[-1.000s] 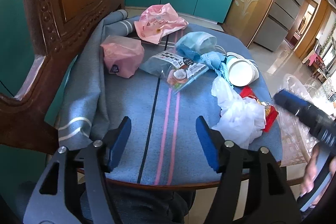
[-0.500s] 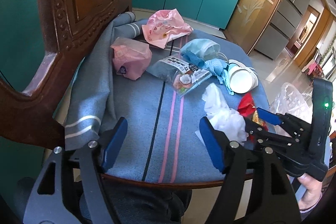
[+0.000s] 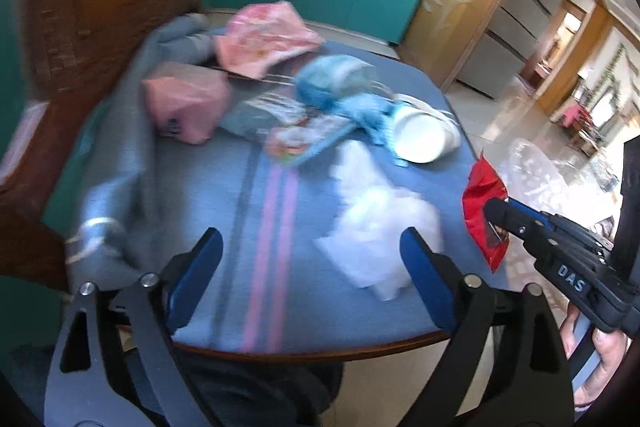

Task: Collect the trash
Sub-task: 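Grasp the red snack wrapper with the right gripper while the left gripper grasps the white plastic bag, then lift the wrapper and the white bag off the seat with both grippers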

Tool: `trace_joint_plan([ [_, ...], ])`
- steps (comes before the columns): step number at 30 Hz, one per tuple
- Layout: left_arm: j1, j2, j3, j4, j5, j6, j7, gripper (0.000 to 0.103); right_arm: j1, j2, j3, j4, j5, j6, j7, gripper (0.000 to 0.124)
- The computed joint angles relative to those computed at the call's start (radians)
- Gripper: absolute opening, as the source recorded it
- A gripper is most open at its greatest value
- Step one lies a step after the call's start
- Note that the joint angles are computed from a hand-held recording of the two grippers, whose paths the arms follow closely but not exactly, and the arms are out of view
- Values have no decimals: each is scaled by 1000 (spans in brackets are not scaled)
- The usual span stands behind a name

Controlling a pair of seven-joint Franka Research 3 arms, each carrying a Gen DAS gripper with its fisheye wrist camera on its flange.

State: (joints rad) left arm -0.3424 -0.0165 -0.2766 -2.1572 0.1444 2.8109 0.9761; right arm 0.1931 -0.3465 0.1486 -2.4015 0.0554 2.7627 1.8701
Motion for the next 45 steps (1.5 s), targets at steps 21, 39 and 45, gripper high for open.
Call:
trace_joint_plan([
  [21, -22, 58, -1, 51, 121, -50, -60, 38, -60, -114, 37, -83, -55, 12, 111, 14],
  [39, -3, -29, -6, 4, 188, -88, -115, 36, -2, -83, 26, -70, 6, 30, 47, 14],
  [45, -1, -37, -6, -6, 185, -87, -117, 36, 15, -55, 17, -63, 28, 31, 29, 14],
])
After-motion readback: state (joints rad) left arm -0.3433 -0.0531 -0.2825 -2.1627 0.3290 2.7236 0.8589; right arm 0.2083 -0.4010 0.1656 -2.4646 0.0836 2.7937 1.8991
